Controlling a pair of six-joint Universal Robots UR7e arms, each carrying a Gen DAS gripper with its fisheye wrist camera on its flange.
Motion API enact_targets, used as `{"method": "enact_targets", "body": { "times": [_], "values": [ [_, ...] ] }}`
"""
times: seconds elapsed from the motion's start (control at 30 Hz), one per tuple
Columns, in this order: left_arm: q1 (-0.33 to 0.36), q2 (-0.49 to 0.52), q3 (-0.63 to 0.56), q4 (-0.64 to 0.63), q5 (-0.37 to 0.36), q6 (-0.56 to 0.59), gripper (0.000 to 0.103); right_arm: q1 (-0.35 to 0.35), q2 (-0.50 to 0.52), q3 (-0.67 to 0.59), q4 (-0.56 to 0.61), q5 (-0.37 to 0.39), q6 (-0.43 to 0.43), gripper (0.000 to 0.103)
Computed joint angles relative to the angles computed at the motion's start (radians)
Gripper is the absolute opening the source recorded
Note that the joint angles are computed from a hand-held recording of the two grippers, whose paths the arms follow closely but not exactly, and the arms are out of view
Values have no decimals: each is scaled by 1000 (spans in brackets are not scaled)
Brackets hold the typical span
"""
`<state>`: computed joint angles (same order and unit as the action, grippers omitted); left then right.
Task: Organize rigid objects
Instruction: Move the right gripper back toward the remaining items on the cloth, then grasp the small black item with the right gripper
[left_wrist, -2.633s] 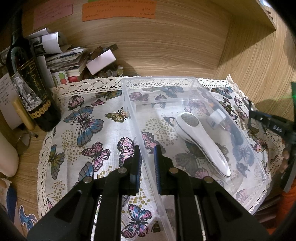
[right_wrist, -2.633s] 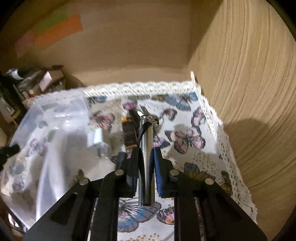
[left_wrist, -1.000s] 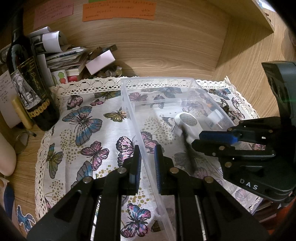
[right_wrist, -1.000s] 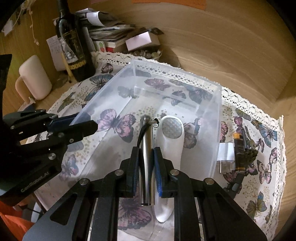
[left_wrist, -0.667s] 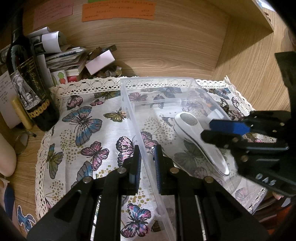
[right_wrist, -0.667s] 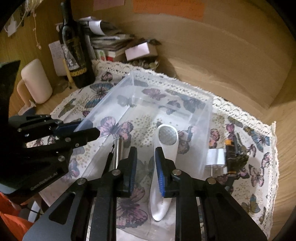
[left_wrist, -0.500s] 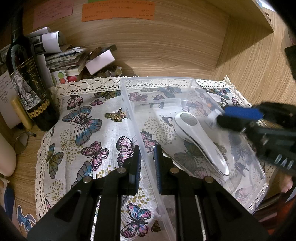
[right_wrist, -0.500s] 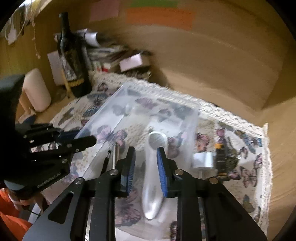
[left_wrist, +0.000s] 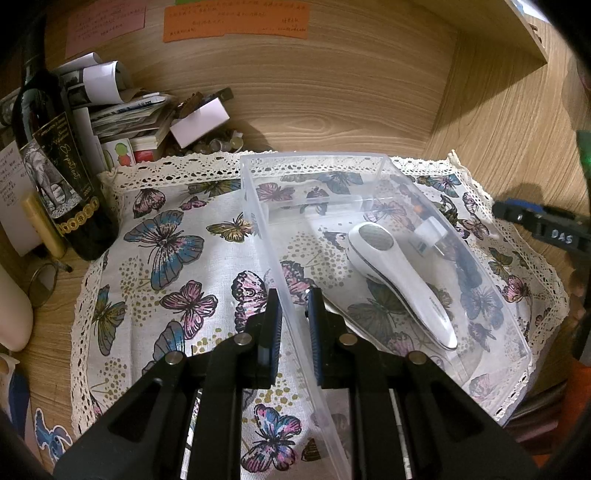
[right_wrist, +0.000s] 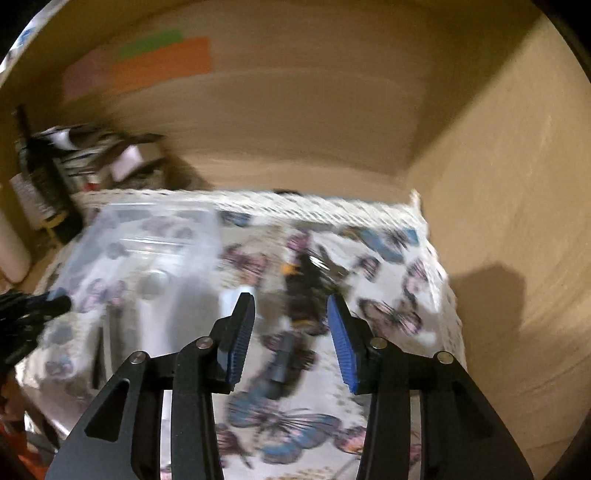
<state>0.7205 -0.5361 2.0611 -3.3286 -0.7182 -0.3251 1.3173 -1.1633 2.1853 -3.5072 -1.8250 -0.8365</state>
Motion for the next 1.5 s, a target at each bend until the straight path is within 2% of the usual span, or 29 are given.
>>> {"method": "enact_targets", "body": {
  "times": [0.27,0.57,0.63,0.67,0.7,0.77,1.07,1.5],
  "values": [
    [1,0,1,0,-4,-3,14,-58,20,-27,111,-19,66,38],
    [1,0,1,2,-3,-2,14,-52,95,-56,138,-46,60,38],
    [1,0,1,2,-4,-2,14,-54,105,-65,139,-48,66,33],
    [1,0,1,2,-3,-2,14,-55,108,-68,139,-50,65,26],
    [1,0,1,1,-4,-2,14,-55,109,-70,136,-52,64,23],
    [1,-1,1,2,-4,-3,14,-57,109,-65,118,-44,60,21],
    [2,-1,0,3,-3,0,14,-50,72,-21,45,-2,29,21],
    [1,-1,6,-2,1,5,14,17,8,35,8,106,-4,21]
  ]
}}
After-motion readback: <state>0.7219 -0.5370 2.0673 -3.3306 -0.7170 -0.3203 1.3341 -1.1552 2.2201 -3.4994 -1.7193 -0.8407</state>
